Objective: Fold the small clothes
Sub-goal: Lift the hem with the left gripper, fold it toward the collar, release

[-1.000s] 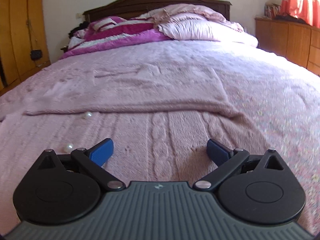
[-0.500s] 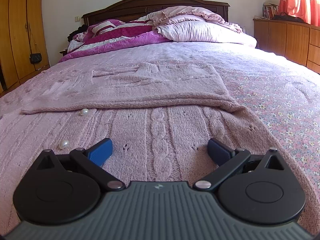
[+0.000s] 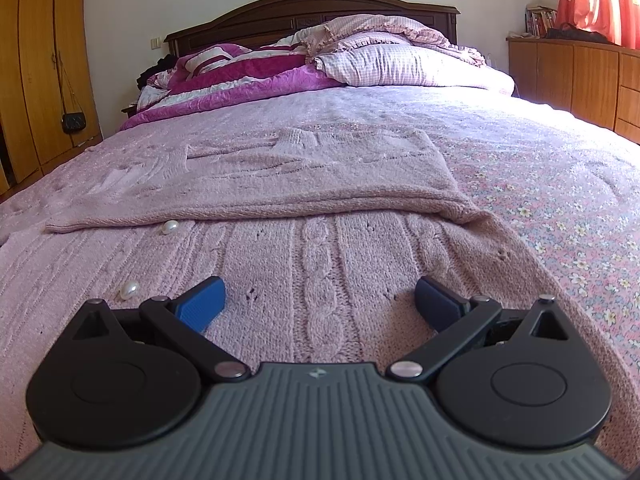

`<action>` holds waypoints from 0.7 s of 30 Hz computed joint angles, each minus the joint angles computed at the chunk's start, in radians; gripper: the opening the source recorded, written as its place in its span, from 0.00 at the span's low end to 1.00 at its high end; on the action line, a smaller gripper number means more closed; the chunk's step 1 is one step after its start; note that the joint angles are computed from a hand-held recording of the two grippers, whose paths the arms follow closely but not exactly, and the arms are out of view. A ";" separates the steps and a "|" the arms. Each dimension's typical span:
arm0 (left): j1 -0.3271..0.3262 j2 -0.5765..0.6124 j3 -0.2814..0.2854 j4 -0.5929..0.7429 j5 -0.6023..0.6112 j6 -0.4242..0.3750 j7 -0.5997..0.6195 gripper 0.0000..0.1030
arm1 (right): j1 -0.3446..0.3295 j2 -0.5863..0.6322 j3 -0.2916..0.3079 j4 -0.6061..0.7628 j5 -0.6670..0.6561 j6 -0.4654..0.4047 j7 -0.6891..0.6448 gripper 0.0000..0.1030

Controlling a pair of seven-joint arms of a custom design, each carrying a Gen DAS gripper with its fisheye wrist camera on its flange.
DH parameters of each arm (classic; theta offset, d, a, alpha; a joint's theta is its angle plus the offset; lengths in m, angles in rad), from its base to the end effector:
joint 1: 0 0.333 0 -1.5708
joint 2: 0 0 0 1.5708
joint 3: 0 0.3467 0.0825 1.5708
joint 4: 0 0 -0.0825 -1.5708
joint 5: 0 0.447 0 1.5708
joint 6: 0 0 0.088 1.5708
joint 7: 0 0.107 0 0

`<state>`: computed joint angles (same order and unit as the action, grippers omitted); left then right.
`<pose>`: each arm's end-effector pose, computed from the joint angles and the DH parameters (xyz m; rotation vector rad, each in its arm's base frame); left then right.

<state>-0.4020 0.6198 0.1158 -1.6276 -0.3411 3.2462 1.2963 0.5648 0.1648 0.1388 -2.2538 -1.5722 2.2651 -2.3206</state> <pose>0.7743 -0.2137 0.3681 -1.9713 1.4709 -1.2287 0.4635 0.3594 0.2792 -1.1888 1.9504 -1.0432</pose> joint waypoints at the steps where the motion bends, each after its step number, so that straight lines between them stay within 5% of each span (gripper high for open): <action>1: 0.012 -0.014 -0.022 -0.012 0.003 0.019 0.006 0.09 | 0.000 0.000 0.000 0.000 -0.001 0.000 0.001 1.00; 11: 0.097 -0.081 -0.222 -0.055 0.010 0.189 0.164 0.08 | 0.000 -0.007 0.000 -0.012 -0.021 0.003 0.028 1.00; 17: 0.209 -0.069 -0.416 -0.027 0.111 0.208 0.196 0.08 | -0.003 -0.013 0.002 -0.023 -0.048 0.005 0.066 1.00; 21: 0.228 -0.056 -0.481 -0.015 0.188 0.187 0.232 0.08 | -0.003 -0.011 0.005 -0.023 -0.051 0.002 0.067 1.00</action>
